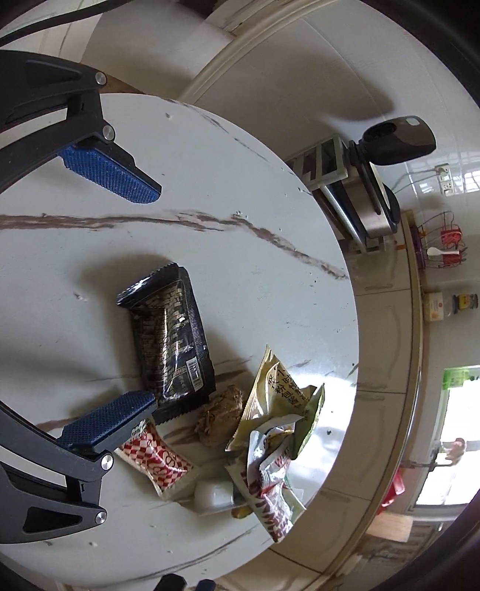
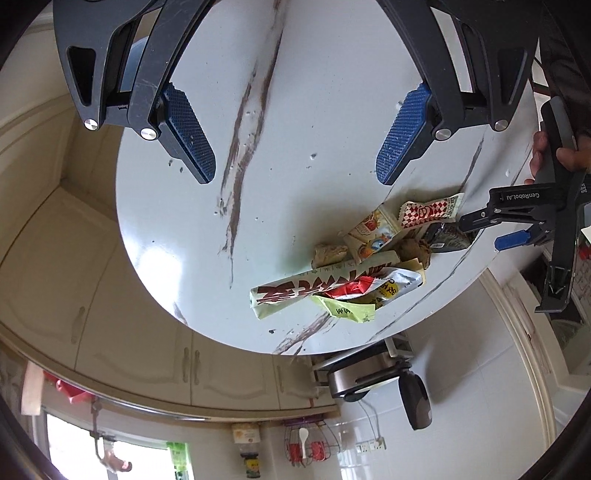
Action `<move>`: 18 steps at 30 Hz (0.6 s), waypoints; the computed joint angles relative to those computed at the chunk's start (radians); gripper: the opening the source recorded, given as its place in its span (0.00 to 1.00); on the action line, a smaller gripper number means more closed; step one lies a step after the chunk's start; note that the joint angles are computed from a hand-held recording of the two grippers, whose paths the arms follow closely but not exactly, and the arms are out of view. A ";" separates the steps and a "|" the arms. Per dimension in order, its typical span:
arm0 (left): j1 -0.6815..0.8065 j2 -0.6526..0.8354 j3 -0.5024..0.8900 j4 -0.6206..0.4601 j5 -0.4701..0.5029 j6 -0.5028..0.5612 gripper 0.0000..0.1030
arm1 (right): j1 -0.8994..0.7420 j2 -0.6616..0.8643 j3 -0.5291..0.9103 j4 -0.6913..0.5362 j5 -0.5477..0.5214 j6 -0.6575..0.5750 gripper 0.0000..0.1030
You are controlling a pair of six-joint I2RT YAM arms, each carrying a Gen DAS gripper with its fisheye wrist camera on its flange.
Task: Collect trash
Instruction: 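Move both tools back over the table toward the remaining wrappers, then grasp the black snack wrapper with the left tool while the right tool grasps the white packet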
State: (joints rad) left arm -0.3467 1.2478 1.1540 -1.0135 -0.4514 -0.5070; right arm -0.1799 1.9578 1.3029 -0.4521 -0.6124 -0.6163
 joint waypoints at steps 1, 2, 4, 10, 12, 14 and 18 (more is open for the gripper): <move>0.021 0.011 -0.006 0.020 0.016 0.047 0.96 | 0.003 0.011 0.016 -0.006 -0.001 0.003 0.85; 0.041 0.011 -0.019 0.046 0.026 0.095 0.96 | 0.006 0.019 0.026 -0.007 0.000 0.006 0.85; 0.077 0.018 -0.047 0.101 0.043 0.192 0.96 | 0.012 0.027 0.039 0.000 0.006 0.009 0.85; 0.137 0.055 -0.064 0.206 0.101 0.301 0.86 | 0.027 0.057 0.079 0.003 0.010 0.037 0.85; 0.147 0.067 -0.057 0.226 0.146 0.305 0.75 | 0.030 0.068 0.090 -0.005 0.013 0.047 0.85; 0.138 0.081 -0.046 0.242 0.170 0.316 0.72 | 0.035 0.075 0.097 -0.018 0.015 0.048 0.85; 0.156 0.102 -0.032 0.270 0.250 0.321 0.37 | 0.043 0.070 0.092 -0.030 0.016 0.043 0.85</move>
